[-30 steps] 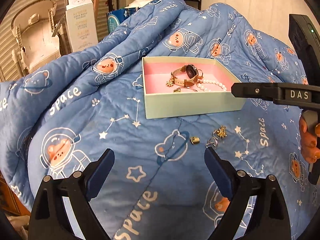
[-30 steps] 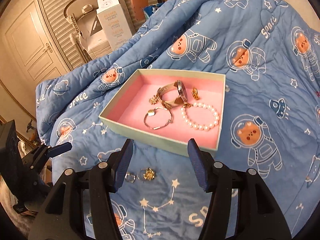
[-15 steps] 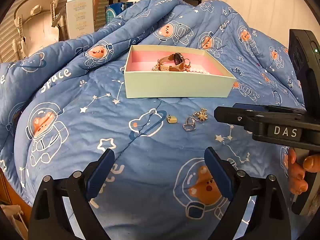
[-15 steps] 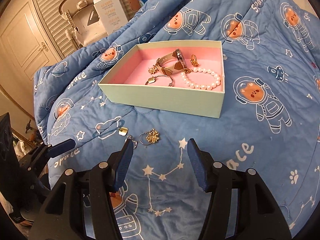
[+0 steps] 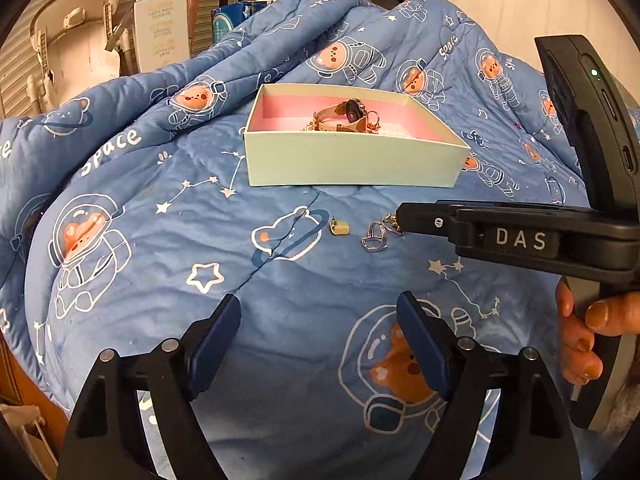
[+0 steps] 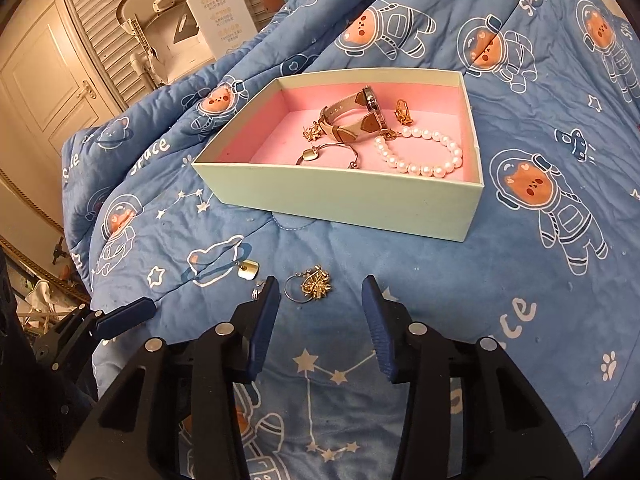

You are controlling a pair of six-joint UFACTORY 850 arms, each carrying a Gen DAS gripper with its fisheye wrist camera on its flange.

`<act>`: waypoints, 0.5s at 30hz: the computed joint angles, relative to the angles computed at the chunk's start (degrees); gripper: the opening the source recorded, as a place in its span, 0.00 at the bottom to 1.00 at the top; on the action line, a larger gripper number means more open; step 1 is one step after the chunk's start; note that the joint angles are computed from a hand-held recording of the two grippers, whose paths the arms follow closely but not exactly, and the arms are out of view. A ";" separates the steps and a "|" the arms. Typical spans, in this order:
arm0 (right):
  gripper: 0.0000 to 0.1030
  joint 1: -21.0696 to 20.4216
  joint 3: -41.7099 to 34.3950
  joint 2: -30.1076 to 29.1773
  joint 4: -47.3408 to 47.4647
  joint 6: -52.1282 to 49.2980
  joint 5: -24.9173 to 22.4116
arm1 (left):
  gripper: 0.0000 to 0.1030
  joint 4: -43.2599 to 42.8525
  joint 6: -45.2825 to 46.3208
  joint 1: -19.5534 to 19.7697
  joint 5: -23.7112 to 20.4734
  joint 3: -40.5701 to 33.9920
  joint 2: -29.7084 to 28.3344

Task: Organize jewelry
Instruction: 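Move the right tool to a gold charm while the left tool moves to a silver ring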

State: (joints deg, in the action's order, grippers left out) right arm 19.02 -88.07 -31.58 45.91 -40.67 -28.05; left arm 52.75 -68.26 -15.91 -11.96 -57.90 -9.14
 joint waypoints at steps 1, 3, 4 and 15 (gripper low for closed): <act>0.40 -0.03 -0.40 -0.34 -0.09 0.53 -0.31 | 0.73 -0.14 0.21 -0.05 0.00 -0.02 -0.03; 0.40 -0.08 -1.05 -0.90 -0.05 1.10 -0.77 | 0.71 -0.84 1.05 -0.08 0.08 -0.08 -0.08; 0.39 -0.05 -1.23 -1.07 -0.18 1.27 -0.81 | 0.70 -1.40 1.63 -0.08 0.17 -0.14 -0.10; 0.24 0.08 -2.89 -2.67 -0.23 2.58 -1.70 | 0.62 -6.11 6.54 -0.02 0.68 -0.93 -0.64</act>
